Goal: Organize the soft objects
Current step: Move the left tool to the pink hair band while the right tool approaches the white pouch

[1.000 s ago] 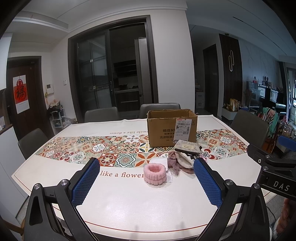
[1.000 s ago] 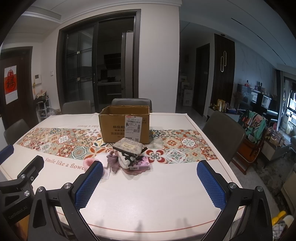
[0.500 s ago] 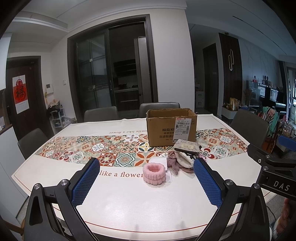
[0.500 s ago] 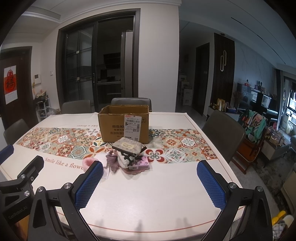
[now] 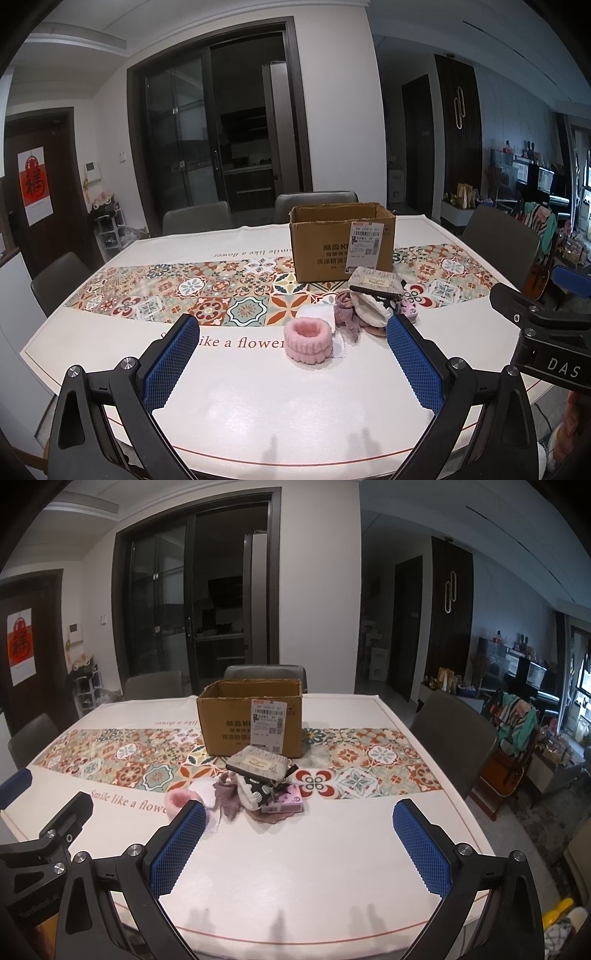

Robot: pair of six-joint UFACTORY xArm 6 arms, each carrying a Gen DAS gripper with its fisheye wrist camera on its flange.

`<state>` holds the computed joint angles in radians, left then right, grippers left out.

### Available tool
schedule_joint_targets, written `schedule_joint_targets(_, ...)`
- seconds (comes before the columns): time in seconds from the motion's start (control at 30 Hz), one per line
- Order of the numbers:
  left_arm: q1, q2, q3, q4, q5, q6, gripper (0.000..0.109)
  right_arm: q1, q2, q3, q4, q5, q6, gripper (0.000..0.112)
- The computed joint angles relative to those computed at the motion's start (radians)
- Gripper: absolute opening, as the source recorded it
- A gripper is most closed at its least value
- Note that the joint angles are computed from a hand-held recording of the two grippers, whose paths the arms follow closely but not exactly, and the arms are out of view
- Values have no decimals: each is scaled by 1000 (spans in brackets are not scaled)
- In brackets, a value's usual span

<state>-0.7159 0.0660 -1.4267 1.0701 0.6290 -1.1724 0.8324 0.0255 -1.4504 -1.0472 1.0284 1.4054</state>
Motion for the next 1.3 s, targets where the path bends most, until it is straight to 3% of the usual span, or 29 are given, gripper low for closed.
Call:
schedule_joint_targets(0.4, 93, 147, -123, -231, -64, 258, 103, -77, 177, -178, 141, -70, -129, 103)
schedule_joint_targets(0.7, 149, 313, -275, -500, -84, 565, 103, -135, 351, -370, 299, -70, -252, 103)
schedule_joint_targets(1.07, 191, 508, -483, -828, -26, 912, 103, -168, 601, -699, 457, 53, -394, 100)
schedule_joint_targets(1.3, 195, 604, -599, -951, 63, 979, 102, -190, 714, -854, 536, 113, -468, 93)
